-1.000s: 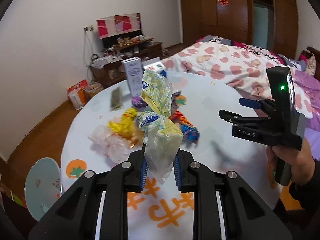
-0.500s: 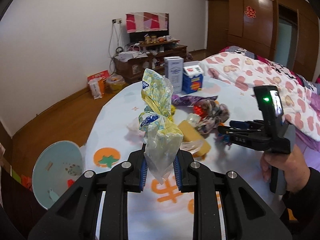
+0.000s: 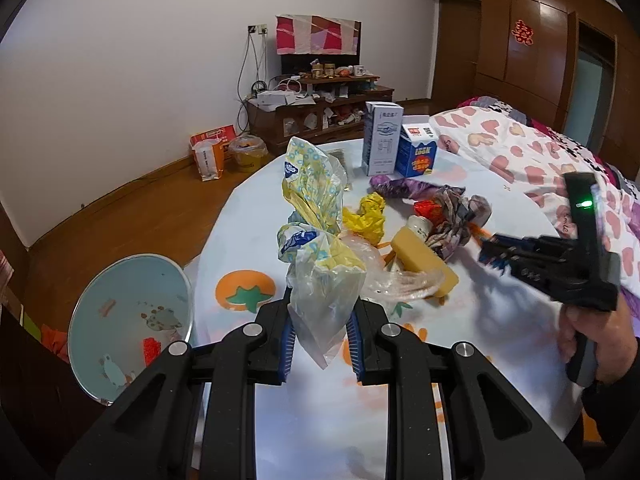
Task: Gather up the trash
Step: 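Grasp the yellow-green plastic bag with left tool while right tool grasps orange wrapper, then carry both items over the blue bin and open both tools to drop them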
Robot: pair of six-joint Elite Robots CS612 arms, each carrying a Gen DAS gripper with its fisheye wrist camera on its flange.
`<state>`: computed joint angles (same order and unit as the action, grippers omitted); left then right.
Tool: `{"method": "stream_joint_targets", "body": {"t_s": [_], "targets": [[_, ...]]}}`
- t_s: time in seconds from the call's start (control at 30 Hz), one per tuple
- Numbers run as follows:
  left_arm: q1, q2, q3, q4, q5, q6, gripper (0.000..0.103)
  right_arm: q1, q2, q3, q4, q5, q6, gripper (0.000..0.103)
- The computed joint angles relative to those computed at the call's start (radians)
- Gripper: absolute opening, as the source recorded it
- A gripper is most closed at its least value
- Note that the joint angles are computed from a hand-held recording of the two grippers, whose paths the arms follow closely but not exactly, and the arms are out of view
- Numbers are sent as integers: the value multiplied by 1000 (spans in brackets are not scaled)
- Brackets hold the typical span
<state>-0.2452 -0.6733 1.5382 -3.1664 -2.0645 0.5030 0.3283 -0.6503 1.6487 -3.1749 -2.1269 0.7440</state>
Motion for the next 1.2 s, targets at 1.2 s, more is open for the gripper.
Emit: {"method": "stream_joint_targets", "body": {"t_s": [1.2], "targets": [[37, 43, -68, -30, 116, -104, 22, 29, 48, -154, -176, -15, -197, 17]]}}
